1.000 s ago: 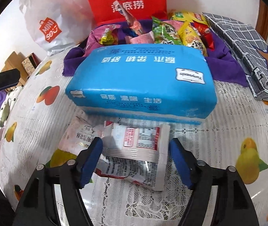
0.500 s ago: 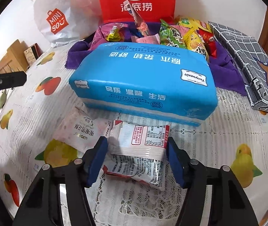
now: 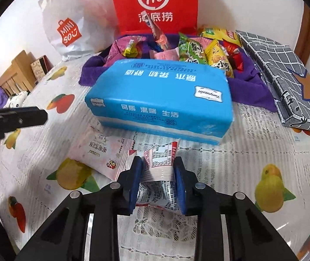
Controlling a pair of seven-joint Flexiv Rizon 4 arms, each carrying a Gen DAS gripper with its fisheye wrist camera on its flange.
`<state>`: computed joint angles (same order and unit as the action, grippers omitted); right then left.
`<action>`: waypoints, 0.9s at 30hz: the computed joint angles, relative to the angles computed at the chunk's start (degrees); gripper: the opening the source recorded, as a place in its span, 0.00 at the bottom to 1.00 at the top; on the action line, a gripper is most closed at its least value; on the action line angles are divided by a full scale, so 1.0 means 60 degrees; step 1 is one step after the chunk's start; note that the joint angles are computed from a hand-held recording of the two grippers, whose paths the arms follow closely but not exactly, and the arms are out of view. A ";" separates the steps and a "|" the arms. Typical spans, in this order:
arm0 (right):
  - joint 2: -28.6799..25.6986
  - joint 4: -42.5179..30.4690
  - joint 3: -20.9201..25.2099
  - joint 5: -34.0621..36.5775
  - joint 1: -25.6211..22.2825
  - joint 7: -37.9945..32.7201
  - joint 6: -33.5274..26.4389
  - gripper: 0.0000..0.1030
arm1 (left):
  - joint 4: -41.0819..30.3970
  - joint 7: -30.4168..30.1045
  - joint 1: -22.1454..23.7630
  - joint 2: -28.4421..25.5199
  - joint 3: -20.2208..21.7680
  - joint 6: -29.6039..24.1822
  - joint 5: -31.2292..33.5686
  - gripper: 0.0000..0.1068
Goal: Organize snacks
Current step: 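Grasp the white printed sachet with the right tool, then grasp the pale pink pouch with the left tool while the right tool holds the sachet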
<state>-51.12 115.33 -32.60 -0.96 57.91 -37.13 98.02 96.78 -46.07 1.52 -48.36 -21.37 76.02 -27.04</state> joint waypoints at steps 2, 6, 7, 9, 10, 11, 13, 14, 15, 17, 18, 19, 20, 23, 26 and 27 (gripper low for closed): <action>0.0024 0.0105 -0.0103 0.0036 0.0105 -0.0023 0.0064 0.26 | 0.0012 0.0012 -0.0031 -0.0038 -0.0019 -0.0025 0.0020 0.49; 0.0116 0.0346 -0.0195 0.0240 0.0240 -0.0140 0.0318 0.24 | -0.0029 -0.0051 -0.0157 -0.0162 0.0043 -0.0160 0.0054 0.49; 0.0132 0.0404 -0.0234 0.0306 0.0289 -0.0179 0.0354 0.23 | -0.0037 -0.0052 -0.0138 -0.0210 -0.0012 -0.0223 0.0020 0.49; 0.0161 0.0550 -0.0329 0.0462 0.0388 -0.0271 0.0482 0.22 | 0.0015 0.0093 0.0035 -0.0280 -0.0267 -0.0315 -0.0106 0.49; 0.0172 0.0600 -0.0354 0.0541 0.0413 -0.0322 0.0529 0.22 | 0.0010 0.0147 0.0097 -0.0333 -0.0377 -0.0423 -0.0185 0.49; 0.0185 0.0663 -0.0381 0.0627 0.0443 -0.0373 0.0579 0.22 | 0.0006 0.0167 0.0096 -0.0368 -0.0410 -0.0464 -0.0242 0.49; 0.0224 0.0770 -0.0370 0.0768 0.0438 -0.0495 0.0654 0.21 | -0.0022 0.0167 0.0034 -0.0428 -0.0398 -0.0540 -0.0317 0.49; 0.0234 0.0843 -0.0382 0.0850 0.0449 -0.0551 0.0705 0.21 | -0.0073 0.0107 -0.0050 -0.0467 -0.0339 -0.0627 -0.0338 0.49; 0.0237 0.0879 -0.0383 0.0927 0.0454 -0.0596 0.0736 0.21 | -0.0110 0.0073 -0.0106 -0.0493 -0.0301 -0.0704 -0.0358 0.50; 0.0263 0.0997 -0.0359 0.1099 0.0437 -0.0690 0.0856 0.21 | -0.0035 0.0147 -0.0162 -0.0507 -0.0384 -0.0429 -0.0401 0.51; 0.0278 0.1080 -0.0375 0.1215 0.0457 -0.0718 0.0921 0.21 | -0.0073 0.0138 -0.0191 -0.0511 -0.0375 -0.0532 -0.0388 0.51; 0.0271 0.1141 -0.0381 0.1305 0.0460 -0.0779 0.1022 0.21 | -0.0078 0.0184 -0.0167 -0.0528 -0.0451 -0.0568 -0.0419 0.52; 0.0290 0.1192 -0.0369 0.1403 0.0455 -0.0829 0.1077 0.21 | -0.0078 0.0224 -0.0153 -0.0551 -0.0533 -0.0578 -0.0465 0.55; 0.0315 0.1373 -0.0473 0.1718 0.0576 -0.0980 0.1214 0.20 | -0.0073 0.0243 -0.0257 -0.0591 -0.0569 -0.0368 -0.0495 0.58; 0.0374 0.1536 -0.0514 0.1994 0.0625 -0.1138 0.1427 0.20 | -0.0076 0.0171 -0.0379 -0.0641 -0.0598 -0.0110 -0.0459 0.62; 0.0386 0.1574 -0.0509 0.2086 0.0633 -0.1195 0.1494 0.20 | -0.0104 0.0105 -0.0462 -0.0664 -0.0565 -0.0013 -0.0418 0.64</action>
